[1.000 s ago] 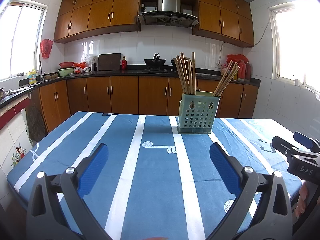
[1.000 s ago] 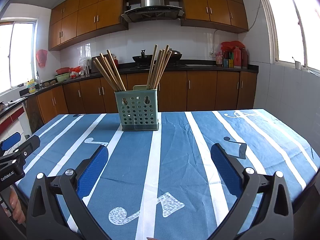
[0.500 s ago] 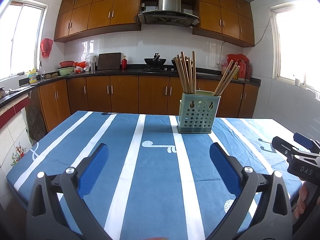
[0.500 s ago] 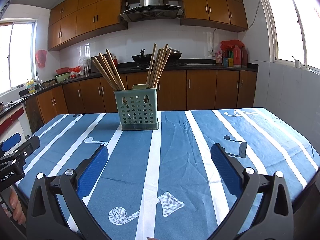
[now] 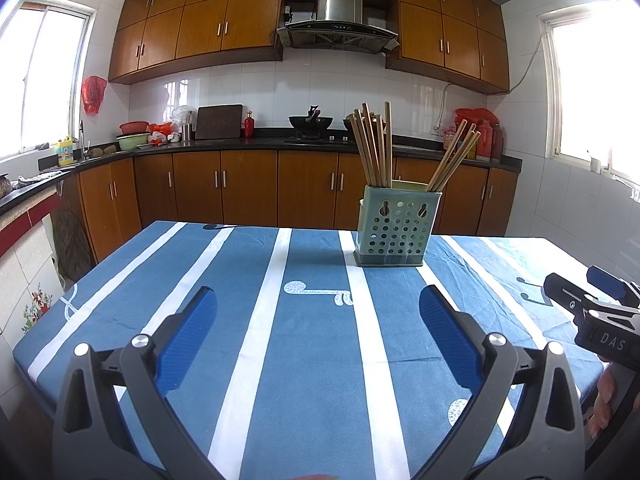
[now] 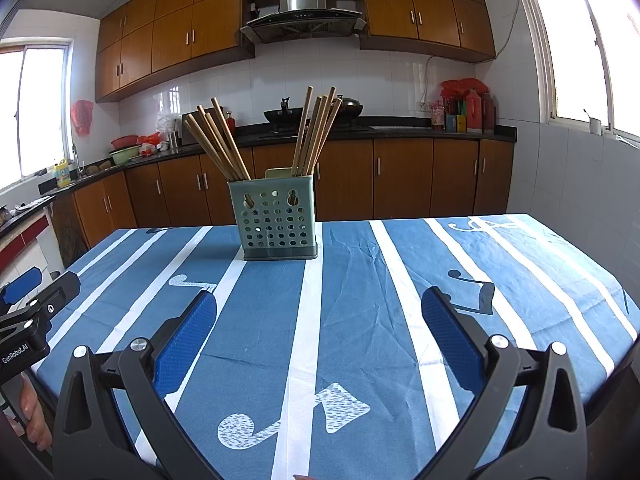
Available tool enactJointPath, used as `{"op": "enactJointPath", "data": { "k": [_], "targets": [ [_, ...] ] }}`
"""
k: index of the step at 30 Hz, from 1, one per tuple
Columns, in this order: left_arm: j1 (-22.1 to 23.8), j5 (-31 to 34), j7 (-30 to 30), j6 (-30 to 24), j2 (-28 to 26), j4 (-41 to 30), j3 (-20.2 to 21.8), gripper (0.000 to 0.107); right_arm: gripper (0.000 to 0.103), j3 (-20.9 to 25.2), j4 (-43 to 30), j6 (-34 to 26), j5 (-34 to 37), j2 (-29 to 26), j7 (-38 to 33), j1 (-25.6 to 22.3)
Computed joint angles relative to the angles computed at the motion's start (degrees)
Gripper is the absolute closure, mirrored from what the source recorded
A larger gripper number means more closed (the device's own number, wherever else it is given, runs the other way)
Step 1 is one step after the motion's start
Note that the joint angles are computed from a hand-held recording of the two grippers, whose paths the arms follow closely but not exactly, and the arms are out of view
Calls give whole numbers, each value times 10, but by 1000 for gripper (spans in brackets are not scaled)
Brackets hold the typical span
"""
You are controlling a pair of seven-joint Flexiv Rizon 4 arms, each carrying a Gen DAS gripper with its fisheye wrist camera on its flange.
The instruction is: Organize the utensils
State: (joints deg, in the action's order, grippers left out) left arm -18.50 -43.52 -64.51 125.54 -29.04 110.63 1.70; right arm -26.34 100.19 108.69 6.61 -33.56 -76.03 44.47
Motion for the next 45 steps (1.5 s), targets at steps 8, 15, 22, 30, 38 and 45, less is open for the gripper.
{"op": "enactJointPath", "data": {
  "k": [8,15,22,30,38,45],
  "targets": [
    [0,2,-3,0,-1,0,0,8,2,1,1,-1,-1,1,0,-1],
    [0,3,-3,-1,0,1,1,8,2,0,0,-2,-1,1,2,0],
    [0,3,-3,-2,-1,0,1,8,2,0,0,-3,-2,2,3,0],
    [-1,0,-1,-2,-1,0,2,8,2,-2,2,-4,-2,3,5,3],
    [0,3,-3,-2,-1,0,1,8,2,-4,4,-3,-2,3,5,5],
    [0,2,-7,6,-6,1,0,8,2,-4,3,-5,-3,4,7,4]
  ]
}}
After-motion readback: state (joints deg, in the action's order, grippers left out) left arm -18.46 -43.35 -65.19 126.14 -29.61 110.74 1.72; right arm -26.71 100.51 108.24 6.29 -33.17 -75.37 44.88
